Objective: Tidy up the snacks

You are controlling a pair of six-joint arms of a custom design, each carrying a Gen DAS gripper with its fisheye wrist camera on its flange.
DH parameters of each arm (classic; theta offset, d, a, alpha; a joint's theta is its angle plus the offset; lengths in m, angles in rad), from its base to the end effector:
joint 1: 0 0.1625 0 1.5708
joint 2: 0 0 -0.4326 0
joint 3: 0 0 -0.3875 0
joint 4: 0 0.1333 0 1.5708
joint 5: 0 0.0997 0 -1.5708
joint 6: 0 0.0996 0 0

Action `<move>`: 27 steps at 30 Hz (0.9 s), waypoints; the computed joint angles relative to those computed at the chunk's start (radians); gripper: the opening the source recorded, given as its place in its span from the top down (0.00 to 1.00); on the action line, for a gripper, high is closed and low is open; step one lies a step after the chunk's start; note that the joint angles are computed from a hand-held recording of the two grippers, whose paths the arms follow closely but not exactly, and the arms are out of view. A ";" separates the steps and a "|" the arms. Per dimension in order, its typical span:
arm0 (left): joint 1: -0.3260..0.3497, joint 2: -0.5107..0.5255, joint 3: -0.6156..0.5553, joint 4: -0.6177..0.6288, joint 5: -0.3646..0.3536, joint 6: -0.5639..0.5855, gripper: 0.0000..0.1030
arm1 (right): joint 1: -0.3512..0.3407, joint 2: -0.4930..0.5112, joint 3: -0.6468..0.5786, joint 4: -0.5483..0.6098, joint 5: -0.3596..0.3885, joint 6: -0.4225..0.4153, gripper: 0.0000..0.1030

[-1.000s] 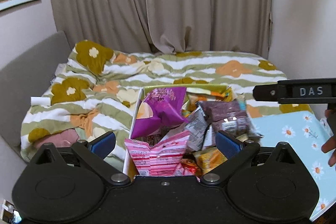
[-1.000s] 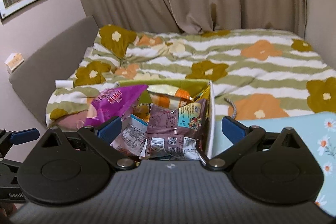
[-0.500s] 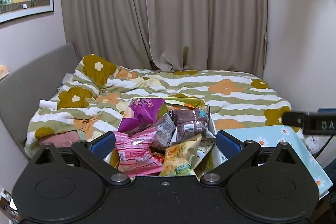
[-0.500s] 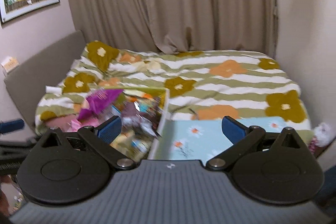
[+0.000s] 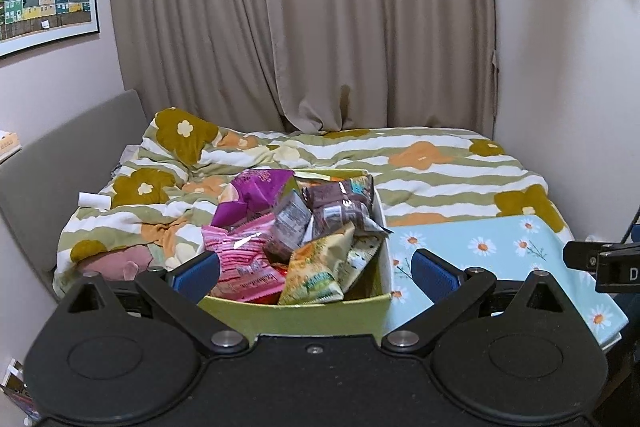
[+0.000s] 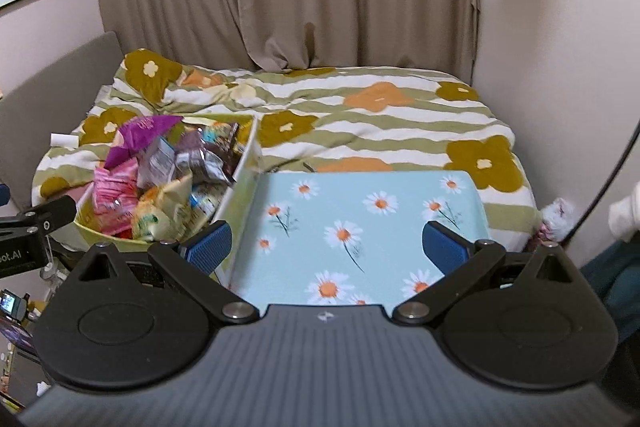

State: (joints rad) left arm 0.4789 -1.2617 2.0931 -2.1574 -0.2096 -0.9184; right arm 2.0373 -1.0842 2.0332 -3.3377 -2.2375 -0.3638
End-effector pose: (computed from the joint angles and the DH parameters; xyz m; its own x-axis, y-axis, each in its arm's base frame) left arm -0.3236 -0.4280 0.2440 -0.6147 -0.1768 -0.7687 0.6137 0.5050 -0.6069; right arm 0.3129 -0.4619 0.2491 -0.7362 -0.1710 0.6548 -0.6094 0.5884 -0.5315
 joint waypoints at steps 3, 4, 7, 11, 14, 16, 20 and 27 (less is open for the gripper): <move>-0.006 0.004 0.003 0.009 0.000 -0.009 0.00 | -0.002 -0.009 0.019 -0.002 -0.007 0.005 0.00; -0.006 0.005 0.005 0.004 0.000 -0.006 0.00 | -0.004 -0.013 0.024 -0.002 -0.006 0.009 0.00; -0.010 0.010 0.017 -0.034 0.006 0.016 0.00 | -0.004 -0.021 0.037 -0.008 -0.008 0.019 0.00; -0.013 0.013 0.026 -0.064 0.007 0.035 0.00 | -0.005 -0.025 0.041 -0.009 -0.010 0.018 0.00; -0.011 0.013 0.022 -0.044 0.005 0.023 0.00 | -0.005 -0.024 0.041 -0.009 -0.011 0.020 0.00; -0.012 0.006 0.022 -0.025 0.003 0.008 0.00 | -0.006 -0.023 0.042 -0.014 -0.012 0.018 0.00; -0.012 0.004 0.021 -0.017 0.002 0.003 0.00 | -0.006 -0.023 0.041 -0.013 -0.013 0.018 0.00; -0.011 0.006 0.019 -0.009 -0.003 0.001 0.00 | -0.006 -0.021 0.040 -0.011 -0.015 0.018 0.00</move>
State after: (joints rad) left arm 0.4680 -1.2557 2.1121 -2.1661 -0.2124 -0.9173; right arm 2.0318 -1.1048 2.0730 -3.3489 -2.2527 -0.3456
